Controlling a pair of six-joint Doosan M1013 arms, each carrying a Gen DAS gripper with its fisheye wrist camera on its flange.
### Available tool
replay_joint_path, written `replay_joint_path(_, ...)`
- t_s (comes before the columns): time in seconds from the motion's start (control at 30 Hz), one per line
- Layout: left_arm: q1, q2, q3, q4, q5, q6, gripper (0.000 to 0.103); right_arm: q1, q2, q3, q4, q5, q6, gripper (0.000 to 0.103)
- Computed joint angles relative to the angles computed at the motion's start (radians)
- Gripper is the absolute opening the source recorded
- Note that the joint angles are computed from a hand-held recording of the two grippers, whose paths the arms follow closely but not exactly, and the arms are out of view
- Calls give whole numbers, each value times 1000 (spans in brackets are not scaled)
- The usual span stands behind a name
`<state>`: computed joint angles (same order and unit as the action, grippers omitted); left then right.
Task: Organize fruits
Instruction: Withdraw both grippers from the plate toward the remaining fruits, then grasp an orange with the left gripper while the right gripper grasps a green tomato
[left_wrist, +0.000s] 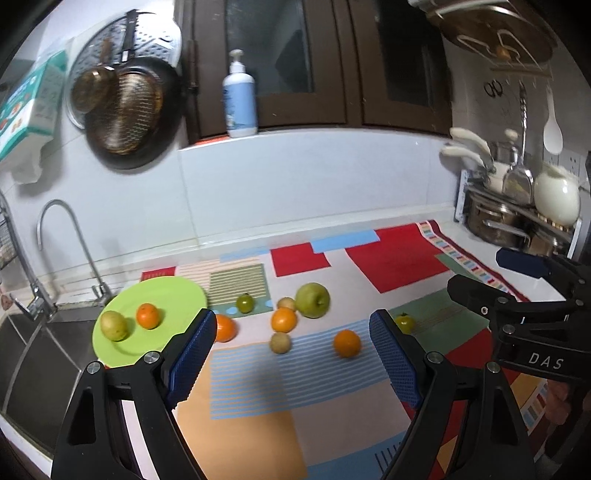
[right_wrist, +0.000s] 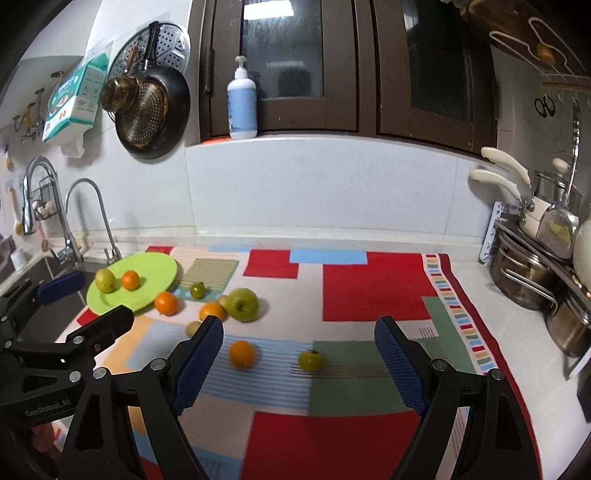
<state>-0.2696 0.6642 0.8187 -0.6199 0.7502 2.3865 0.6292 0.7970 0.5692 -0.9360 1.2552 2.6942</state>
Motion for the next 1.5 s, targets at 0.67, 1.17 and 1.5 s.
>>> replay_joint_path(0.67,-44,148,-199,114,232,-3,61,-73,-31,120,191,-103,-36,77)
replay_joint_path(1.17,-64,280,-409,169,423,-54,50,-128,0,108,392,-136,-122,54)
replay_joint_path(1.5,-67,366,-572,180,546,-118,35,-147,16,88,466,-146,-162,40)
